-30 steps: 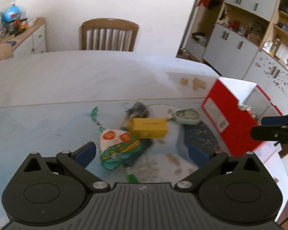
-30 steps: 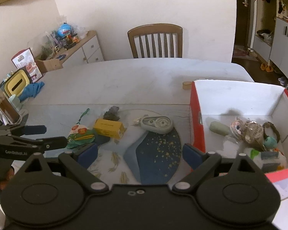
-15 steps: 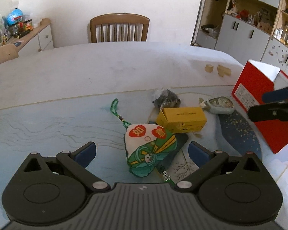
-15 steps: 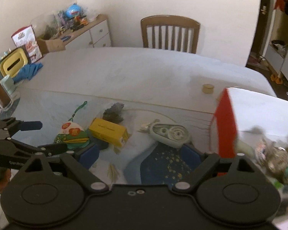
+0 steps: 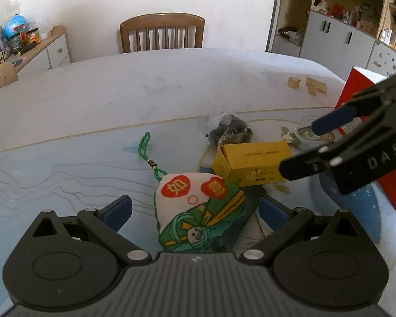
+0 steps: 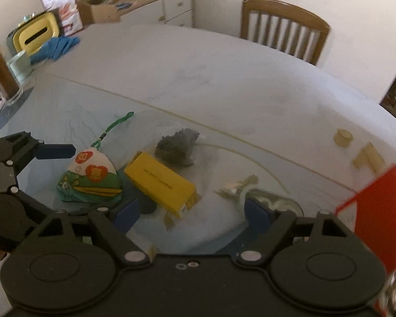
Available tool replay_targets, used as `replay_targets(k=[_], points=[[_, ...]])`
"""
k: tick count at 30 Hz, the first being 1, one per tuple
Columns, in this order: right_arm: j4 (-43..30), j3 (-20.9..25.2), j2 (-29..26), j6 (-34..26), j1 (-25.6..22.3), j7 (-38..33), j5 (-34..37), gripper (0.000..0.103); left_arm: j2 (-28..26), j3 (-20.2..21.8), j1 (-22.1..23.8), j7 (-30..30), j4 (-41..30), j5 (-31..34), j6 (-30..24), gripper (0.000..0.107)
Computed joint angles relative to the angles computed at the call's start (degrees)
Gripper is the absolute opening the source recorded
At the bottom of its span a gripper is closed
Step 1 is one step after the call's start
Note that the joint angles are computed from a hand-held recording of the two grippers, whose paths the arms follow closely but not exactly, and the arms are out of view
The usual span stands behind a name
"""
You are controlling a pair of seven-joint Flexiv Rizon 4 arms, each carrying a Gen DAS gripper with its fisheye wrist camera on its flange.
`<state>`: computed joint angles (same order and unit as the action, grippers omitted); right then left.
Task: Organize objects
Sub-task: 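Grasp the green plush pouch with the left tool while the right tool grasps the yellow box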
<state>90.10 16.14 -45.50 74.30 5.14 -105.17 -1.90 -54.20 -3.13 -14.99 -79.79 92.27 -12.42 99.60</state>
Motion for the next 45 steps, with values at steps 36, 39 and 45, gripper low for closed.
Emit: replay_targets(k=[36,39,45], points=[[1.1,0.3,-1.2,3.5,2.7,-6.6,1.3,0.028,2.0,-4.5,3.5,-0.9,3.7,1.1,1.0,0.071],[2.5,1.6,-0.4,4.1,1.4,-5.4,1.2,0.028,3.1,-5.2,4.2,-1.3,5.2,1.2,1.1,0.071],[6.8,2.3,2.3,7.6,0.2,-2.1,1.1,0.028,5.1,-8.2,6.8,-2.0,7.6,1.8,1.1,0.071]])
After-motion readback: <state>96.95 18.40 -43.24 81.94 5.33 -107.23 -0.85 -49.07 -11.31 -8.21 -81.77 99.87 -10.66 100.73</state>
